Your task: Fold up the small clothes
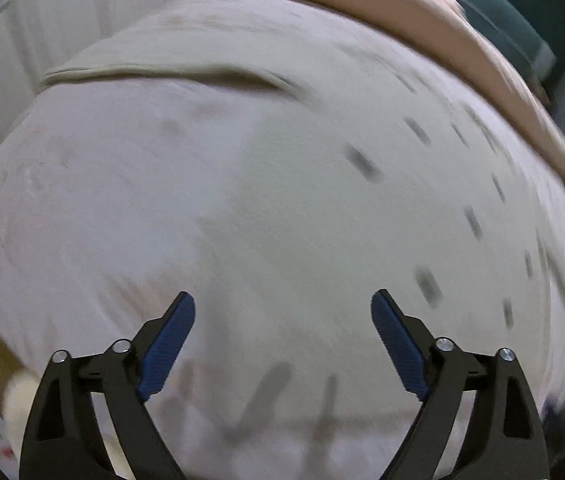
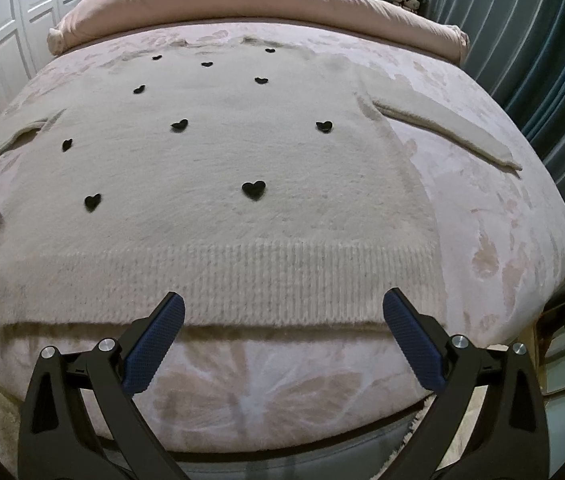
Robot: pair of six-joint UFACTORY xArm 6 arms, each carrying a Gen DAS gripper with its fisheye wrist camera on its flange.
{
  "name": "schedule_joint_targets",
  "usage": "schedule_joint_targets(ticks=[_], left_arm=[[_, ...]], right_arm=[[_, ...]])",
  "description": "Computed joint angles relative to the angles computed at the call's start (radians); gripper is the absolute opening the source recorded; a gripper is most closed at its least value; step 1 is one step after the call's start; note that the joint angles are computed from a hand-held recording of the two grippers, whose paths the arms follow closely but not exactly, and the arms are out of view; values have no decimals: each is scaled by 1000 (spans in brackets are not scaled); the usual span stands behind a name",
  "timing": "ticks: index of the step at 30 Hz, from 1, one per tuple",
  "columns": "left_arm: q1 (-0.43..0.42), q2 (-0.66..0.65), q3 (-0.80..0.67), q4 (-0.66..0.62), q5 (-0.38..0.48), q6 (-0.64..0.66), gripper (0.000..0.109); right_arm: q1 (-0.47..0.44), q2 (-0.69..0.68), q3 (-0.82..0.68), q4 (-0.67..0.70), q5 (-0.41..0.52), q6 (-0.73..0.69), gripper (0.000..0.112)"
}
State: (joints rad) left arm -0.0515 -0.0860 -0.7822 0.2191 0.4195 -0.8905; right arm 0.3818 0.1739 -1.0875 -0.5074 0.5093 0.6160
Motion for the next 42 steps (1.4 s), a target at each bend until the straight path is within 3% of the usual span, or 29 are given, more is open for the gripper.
schedule_joint_targets(ticks=[4,7,9,13,14,15,17,19,20,24,26,30,34,37,38,39,40,42], left_arm=[[283,108,-109,93,-45,-59,90],[457,258,-264,47,-51,-56,90],[531,349,-358,-19,-52,-29,90],[599,470,-488,-97,-69,-2,88],[605,491,-511,-95,-65,4,83],[607,528,-557,-134,-47,51,68],[604,567,-613,-116,-5,56,50],[594,578,-638,-94,-19,78,16],[584,574,-640,-124,-28,118,8],[504,502,-636,5,-94,87,7],[448,467,-645,6,-128,127,7],[244,422,-706,-58,-190,265,7],[41,505,-850,-212,-183,426,7],[-92,639,-1009,-238,-104,436,17],[-128,687,-1053,-237,-76,419,36],[-160,730,-1082,-199,-48,359,63],[-181,755,-1088,-144,-30,282,69],[-201,781,-1071,-57,-37,200,69]], right_arm=[[5,65,-61,0,22,-24,97],[14,117,-111,19,43,-52,97],[20,144,-140,25,58,-59,97],[29,203,-206,25,85,-60,97],[31,217,-223,31,92,-63,97],[32,234,-243,35,101,-68,97],[32,252,-265,37,104,-68,97],[31,264,-277,44,100,-71,97],[29,269,-282,51,97,-74,97],[21,276,-286,70,73,-82,97],[15,273,-280,79,57,-84,97],[-3,259,-256,107,22,-88,97],[-31,218,-201,135,-22,-93,97],[-60,189,-161,126,-58,-88,97],[-72,180,-147,128,-68,-93,97],[-81,172,-135,135,-76,-101,97],[-95,165,-125,148,-88,-117,97],[-119,149,-102,162,-110,-139,97]])
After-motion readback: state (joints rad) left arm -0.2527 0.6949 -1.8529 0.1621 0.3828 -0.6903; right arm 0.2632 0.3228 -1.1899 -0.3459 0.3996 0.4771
